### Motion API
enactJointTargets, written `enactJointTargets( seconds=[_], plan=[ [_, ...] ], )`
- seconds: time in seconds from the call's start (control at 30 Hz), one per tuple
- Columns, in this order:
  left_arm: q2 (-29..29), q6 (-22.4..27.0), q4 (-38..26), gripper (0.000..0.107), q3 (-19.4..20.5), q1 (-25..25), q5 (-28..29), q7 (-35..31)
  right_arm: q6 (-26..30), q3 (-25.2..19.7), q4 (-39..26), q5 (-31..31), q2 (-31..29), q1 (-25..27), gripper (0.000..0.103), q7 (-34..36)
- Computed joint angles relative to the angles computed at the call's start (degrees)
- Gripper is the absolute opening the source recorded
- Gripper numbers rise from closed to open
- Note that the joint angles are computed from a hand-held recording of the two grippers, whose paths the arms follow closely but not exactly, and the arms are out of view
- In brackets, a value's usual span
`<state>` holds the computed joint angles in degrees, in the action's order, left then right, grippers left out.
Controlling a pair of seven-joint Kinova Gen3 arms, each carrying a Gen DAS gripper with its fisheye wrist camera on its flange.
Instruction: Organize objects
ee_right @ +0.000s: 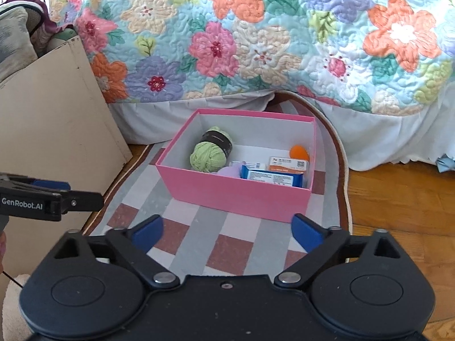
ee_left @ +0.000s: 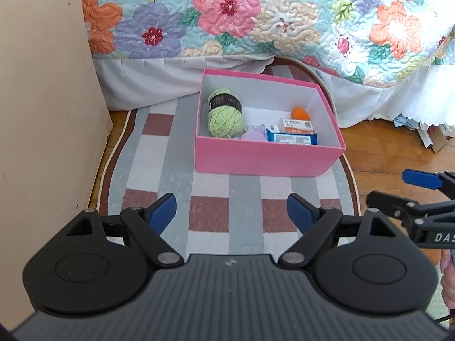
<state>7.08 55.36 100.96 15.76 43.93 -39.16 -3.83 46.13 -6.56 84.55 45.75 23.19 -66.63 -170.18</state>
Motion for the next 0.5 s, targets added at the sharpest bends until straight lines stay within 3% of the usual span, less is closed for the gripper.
enactJointTargets(
  seconds=[0.17,0.5],
  plan=[
    [0.8,0.64,-0.39,0.093,-0.14,0.34,0.65,0.17,2.1,0.34,-0.51,0.62,0.39,-0.93,0.103,-1.91],
    [0.98,0.06,-0.15,0.097,-0.68,0.41,1.3,0.58,3.57,-0.16,-0.29,-0.08,0.29,-0.56,0.103,-2.98]
  ],
)
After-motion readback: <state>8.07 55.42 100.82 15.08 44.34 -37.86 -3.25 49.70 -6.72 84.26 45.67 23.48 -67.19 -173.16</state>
